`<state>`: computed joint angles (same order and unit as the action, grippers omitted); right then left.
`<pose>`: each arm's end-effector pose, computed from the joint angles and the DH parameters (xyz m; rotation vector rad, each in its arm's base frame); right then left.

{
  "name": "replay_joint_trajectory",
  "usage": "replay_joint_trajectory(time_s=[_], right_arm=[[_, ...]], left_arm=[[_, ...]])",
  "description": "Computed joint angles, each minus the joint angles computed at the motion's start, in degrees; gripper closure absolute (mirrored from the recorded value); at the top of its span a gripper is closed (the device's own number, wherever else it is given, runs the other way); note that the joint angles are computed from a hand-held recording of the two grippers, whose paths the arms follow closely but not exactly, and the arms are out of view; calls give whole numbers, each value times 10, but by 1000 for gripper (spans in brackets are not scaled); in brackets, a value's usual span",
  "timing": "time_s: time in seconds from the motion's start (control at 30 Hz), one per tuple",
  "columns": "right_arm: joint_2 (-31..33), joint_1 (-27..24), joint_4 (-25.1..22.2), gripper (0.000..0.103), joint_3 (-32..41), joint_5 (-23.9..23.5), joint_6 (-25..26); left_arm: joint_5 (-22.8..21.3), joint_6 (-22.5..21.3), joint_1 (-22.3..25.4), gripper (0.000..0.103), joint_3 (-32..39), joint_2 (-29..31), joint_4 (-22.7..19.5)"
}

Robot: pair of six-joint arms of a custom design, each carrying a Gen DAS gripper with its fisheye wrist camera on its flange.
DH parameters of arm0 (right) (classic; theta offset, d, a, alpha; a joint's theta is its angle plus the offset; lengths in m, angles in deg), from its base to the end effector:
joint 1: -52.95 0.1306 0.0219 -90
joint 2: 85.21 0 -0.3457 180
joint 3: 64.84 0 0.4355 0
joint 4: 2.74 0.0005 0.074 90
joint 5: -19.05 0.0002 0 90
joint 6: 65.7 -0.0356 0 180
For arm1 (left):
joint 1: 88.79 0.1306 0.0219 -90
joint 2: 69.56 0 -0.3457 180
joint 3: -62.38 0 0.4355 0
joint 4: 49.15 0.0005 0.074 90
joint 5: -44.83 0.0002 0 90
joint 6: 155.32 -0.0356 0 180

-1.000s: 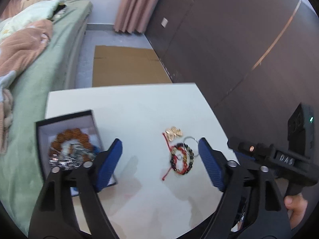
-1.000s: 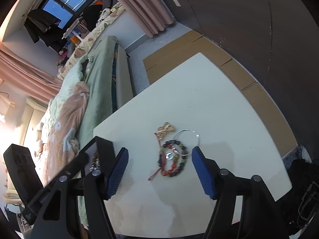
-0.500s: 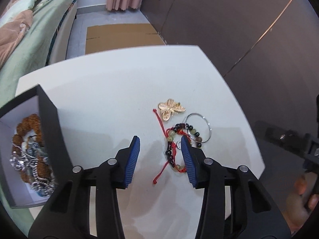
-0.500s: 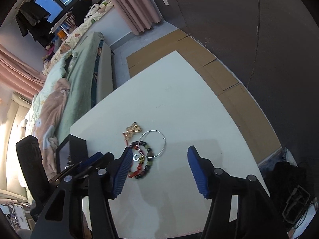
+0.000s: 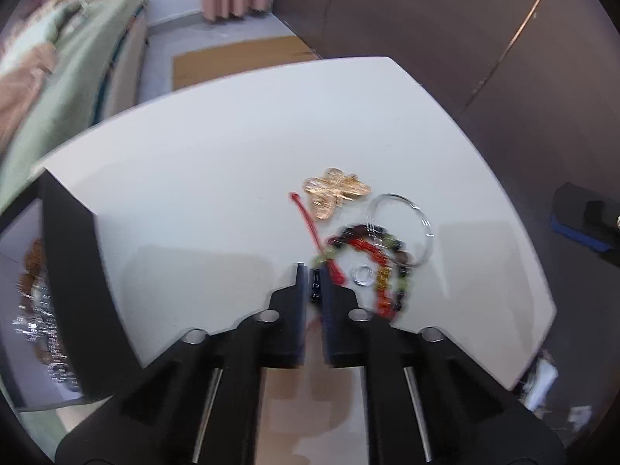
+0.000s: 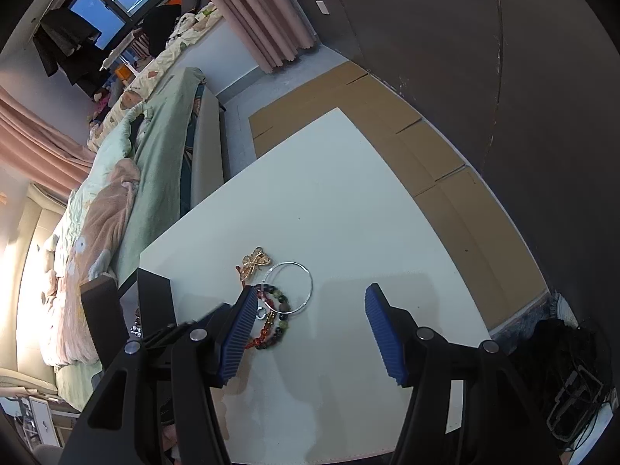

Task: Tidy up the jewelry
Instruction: 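Grasp the green-black bead bracelet with the left gripper while the right gripper grasps the large silver ring, then carry the bead bracelet and silver ring into the black box and open both grippers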

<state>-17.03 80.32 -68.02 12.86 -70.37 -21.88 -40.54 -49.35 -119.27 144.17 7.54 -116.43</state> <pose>0.3418 0.1760 0.4328 0.4317 2.5815 0.4720 0.3680 -0.2205 0.4059 0.3688 2.6855 -0.3614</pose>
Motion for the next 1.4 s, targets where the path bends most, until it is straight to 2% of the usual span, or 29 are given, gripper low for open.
replay_joint_trajectory(time_s=[0.1,0.3,0.47,0.73,0.83,1.03,1.23,1.4], right_arm=[[-1,0,0,45,-2,-1,1],[4,2,1,45,-3,-10,-2],[30,13,-2,46,14,-10,9],[84,31,22,60,44,-37,18],[96,38,20,62,52,-35,20],[127,58,2,69,80,-20,46],[179,80,-42,82,117,3,86],[218,100,-76,84,145,31,113]], left_arm=[[3,-3,10,96,1,-4,2],[82,18,42,97,0,-21,17],[112,22,55,97,3,-35,25],[172,26,74,97,6,-47,28],[185,25,85,97,12,-55,32],[176,21,109,97,13,-74,35],[177,27,146,97,11,-86,38],[184,23,171,97,9,-96,34]])
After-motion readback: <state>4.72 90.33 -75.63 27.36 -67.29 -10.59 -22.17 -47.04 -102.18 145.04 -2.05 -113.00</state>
